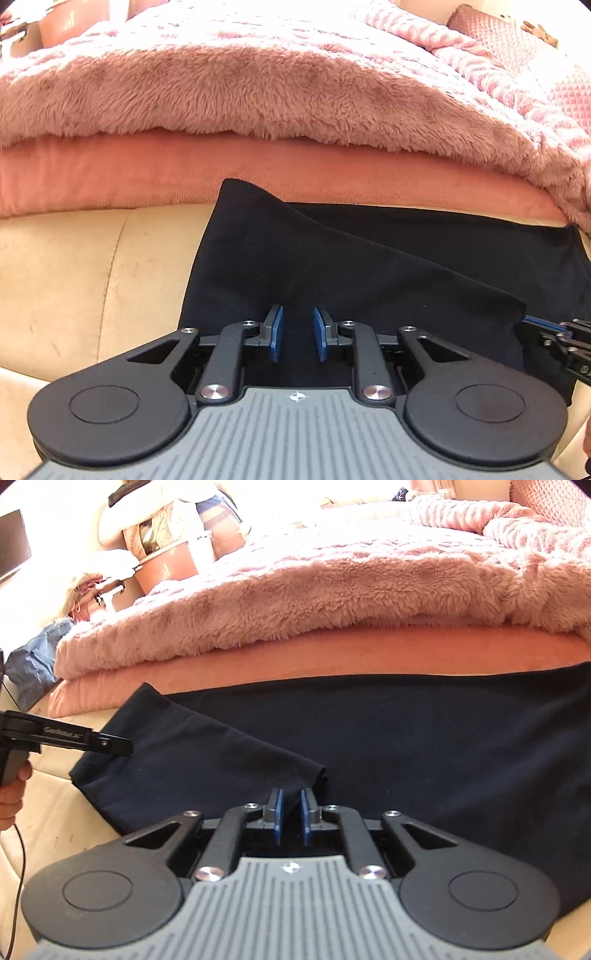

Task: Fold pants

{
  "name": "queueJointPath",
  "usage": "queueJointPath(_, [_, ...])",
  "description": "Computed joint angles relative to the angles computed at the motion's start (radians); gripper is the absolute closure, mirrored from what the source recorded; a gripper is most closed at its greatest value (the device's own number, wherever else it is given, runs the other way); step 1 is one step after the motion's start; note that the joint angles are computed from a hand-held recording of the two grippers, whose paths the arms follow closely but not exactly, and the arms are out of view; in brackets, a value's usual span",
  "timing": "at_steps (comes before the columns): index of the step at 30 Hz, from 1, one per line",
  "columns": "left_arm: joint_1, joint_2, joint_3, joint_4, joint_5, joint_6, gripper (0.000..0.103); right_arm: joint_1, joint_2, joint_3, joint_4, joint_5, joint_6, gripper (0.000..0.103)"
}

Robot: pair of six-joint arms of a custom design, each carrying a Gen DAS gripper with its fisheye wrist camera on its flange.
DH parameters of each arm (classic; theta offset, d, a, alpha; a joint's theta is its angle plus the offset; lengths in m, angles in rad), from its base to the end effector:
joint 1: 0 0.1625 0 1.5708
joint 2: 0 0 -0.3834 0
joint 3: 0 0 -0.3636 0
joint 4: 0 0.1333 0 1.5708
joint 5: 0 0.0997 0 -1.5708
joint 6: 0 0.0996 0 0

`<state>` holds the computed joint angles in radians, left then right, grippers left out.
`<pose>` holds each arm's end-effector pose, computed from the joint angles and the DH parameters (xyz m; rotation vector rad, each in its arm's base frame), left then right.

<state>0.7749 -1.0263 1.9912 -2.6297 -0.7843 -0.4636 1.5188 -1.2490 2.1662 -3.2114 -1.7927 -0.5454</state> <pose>-0.2229 -0.5035 0.1309 0.3608 2.4431 -0.6971 0.0862 -0.4865 0.2307 0.5276 -2.5431 0.8532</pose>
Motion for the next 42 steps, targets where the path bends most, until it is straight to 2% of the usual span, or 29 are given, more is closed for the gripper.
queueJointPath(3, [-0.003, -0.007, 0.009, -0.023, -0.013, 0.011, 0.078, 0.006, 0.000, -0.016, 0.027, -0.016, 0.019, 0.097])
queueJointPath(5, [-0.013, -0.005, 0.019, -0.068, -0.023, 0.024, 0.078, 0.002, -0.034, 0.000, 0.044, -0.002, 0.054, 0.093])
queueJointPath(6, [-0.018, -0.010, 0.029, -0.087, -0.030, 0.028, 0.078, -0.009, -0.057, 0.006, 0.072, 0.021, 0.089, 0.088])
queueJointPath(7, [-0.023, -0.014, 0.038, -0.104, -0.037, 0.031, 0.078, -0.027, -0.084, 0.009, 0.118, 0.058, 0.131, 0.078])
queueJointPath(8, [-0.027, -0.018, 0.045, -0.119, -0.044, 0.031, 0.077, -0.048, -0.110, 0.009, 0.170, 0.101, 0.180, 0.075])
queueJointPath(11, [-0.035, -0.020, 0.055, -0.142, -0.052, 0.017, 0.077, -0.124, -0.152, -0.008, 0.306, 0.247, 0.353, 0.075])
queueJointPath(13, [-0.037, -0.021, 0.062, -0.149, -0.046, 0.005, 0.077, -0.156, -0.150, -0.029, 0.355, 0.283, 0.471, 0.077])
queueJointPath(16, [-0.033, -0.021, 0.062, -0.145, -0.044, -0.015, 0.077, -0.181, -0.131, -0.054, 0.374, 0.326, 0.556, 0.078])
queueJointPath(23, [-0.023, -0.035, 0.092, -0.156, -0.062, -0.036, 0.077, -0.155, -0.096, -0.077, 0.379, 0.312, 0.577, 0.079])
queueJointPath(29, [-0.026, -0.046, 0.117, -0.192, -0.074, -0.038, 0.077, -0.158, -0.075, -0.094, 0.390, 0.327, 0.609, 0.089])
queueJointPath(33, [-0.043, -0.078, 0.147, -0.221, -0.055, -0.057, 0.077, -0.119, -0.052, -0.121, 0.386, 0.265, 0.586, 0.103])
queueJointPath(36, [-0.061, -0.119, 0.176, -0.227, -0.029, -0.078, 0.077, -0.093, -0.059, -0.131, 0.395, 0.252, 0.561, 0.103])
queueJointPath(39, [-0.073, -0.156, 0.199, -0.219, -0.011, -0.101, 0.077, -0.045, -0.050, -0.166, 0.439, 0.173, 0.547, 0.103])
queueJointPath(41, [-0.083, -0.177, 0.214, -0.220, -0.006, -0.112, 0.077, -0.023, -0.038, -0.190, 0.469, 0.116, 0.559, 0.099])
queueJointPath(42, [-0.088, -0.186, 0.221, -0.222, -0.005, -0.116, 0.077, -0.024, -0.038, -0.196, 0.481, 0.110, 0.568, 0.095])
